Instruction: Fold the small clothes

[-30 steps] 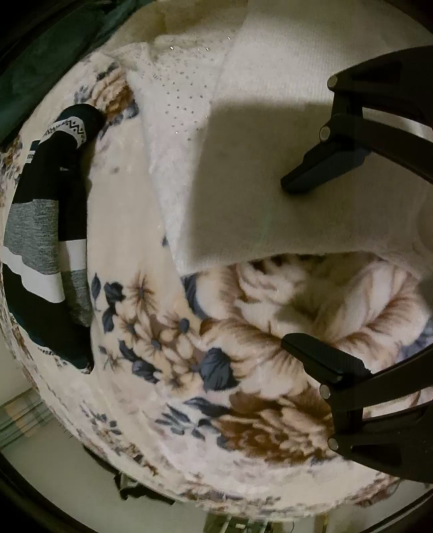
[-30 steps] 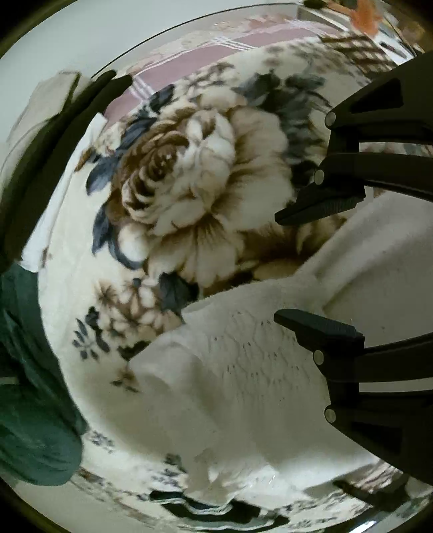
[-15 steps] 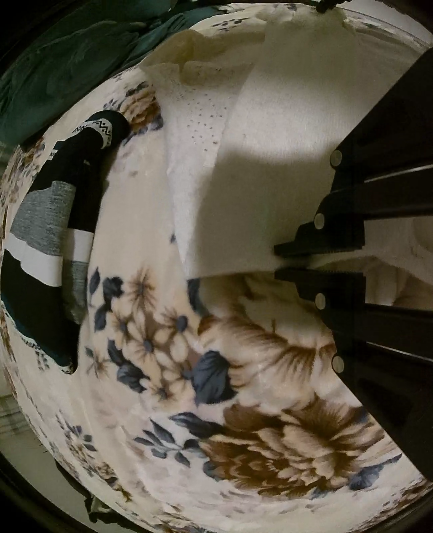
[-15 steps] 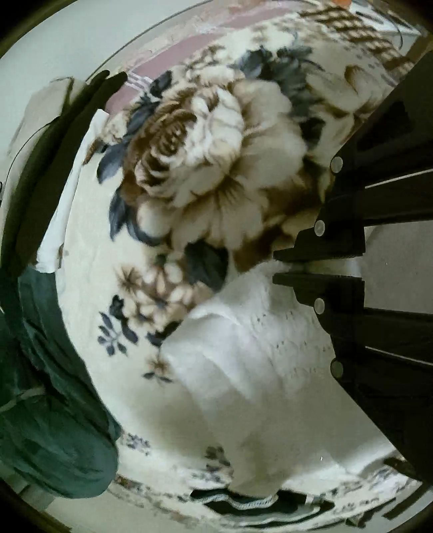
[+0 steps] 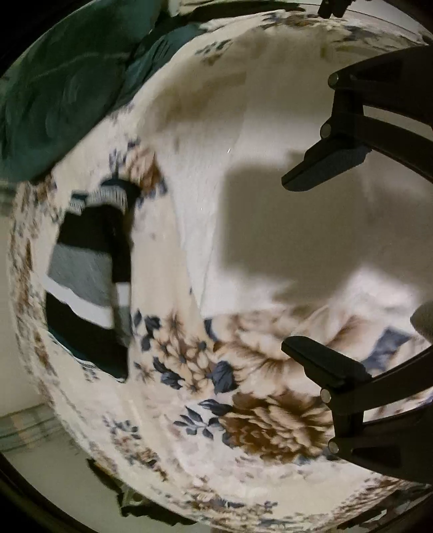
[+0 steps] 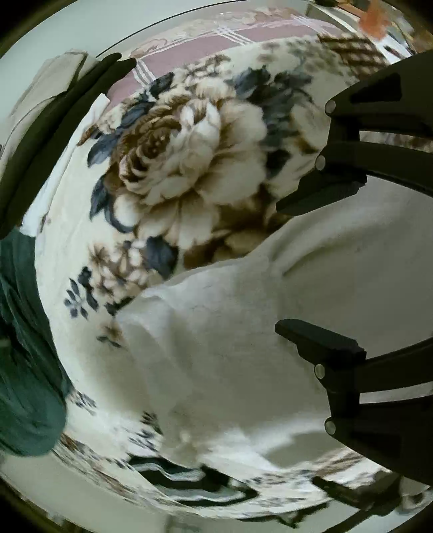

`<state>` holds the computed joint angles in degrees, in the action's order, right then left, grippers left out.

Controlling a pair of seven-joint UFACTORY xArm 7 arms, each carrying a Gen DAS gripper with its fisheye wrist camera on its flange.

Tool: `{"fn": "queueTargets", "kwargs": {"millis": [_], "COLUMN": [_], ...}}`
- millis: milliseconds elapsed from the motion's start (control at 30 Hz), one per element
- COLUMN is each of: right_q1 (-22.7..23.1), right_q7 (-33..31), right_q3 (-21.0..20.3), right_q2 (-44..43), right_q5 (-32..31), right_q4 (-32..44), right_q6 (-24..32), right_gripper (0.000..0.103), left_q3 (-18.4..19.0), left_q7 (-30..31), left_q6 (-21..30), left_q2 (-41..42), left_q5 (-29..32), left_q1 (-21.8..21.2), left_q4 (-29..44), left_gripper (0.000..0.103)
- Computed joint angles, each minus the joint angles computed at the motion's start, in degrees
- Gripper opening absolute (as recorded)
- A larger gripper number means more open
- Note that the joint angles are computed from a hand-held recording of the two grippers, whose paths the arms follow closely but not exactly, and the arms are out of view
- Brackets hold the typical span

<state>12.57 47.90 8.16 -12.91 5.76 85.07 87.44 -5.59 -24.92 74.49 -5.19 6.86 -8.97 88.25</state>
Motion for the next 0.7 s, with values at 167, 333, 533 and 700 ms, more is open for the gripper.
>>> {"fn": "queueTargets", "kwargs": {"millis": [167,333,533,700], "right_q1": [-1.01,-4.59,-10.14,-12.21], "right_q7": [-8.96,-17.17,-25.59,-29.83], "right_q3": [-3.34,-6.98,-10.93,-11.75], "right_q2": [-4.12,-7.63,-8.95,-5.8], "right_q5": [2.66,2.88,2.25,5.75], "right_q4": [0.91,0.85,-2.24,-3.37], "right_q6": [9.7,18.21,18.12,10.95], "right_gripper": [0.067,0.067,0.067,0.067], "left_q3": [-6.18,-11.57,-16.24,-15.16], "left_q7": [-7.59,-16.8,-24.09,-26.03], "left_q6": [7.32,11.71,10.45,9.17], "left_q2": [-2.07,-0.24,9.73,16.22], "left_q5": [-2.66,-11.33,-15.29,-11.56], "left_q1": [-6.42,-15.21,-27.24,-34.18], "left_q4": [1.43,2.86,7.53,8.06], "left_gripper": [0.089,0.089,0.089,0.022]}}
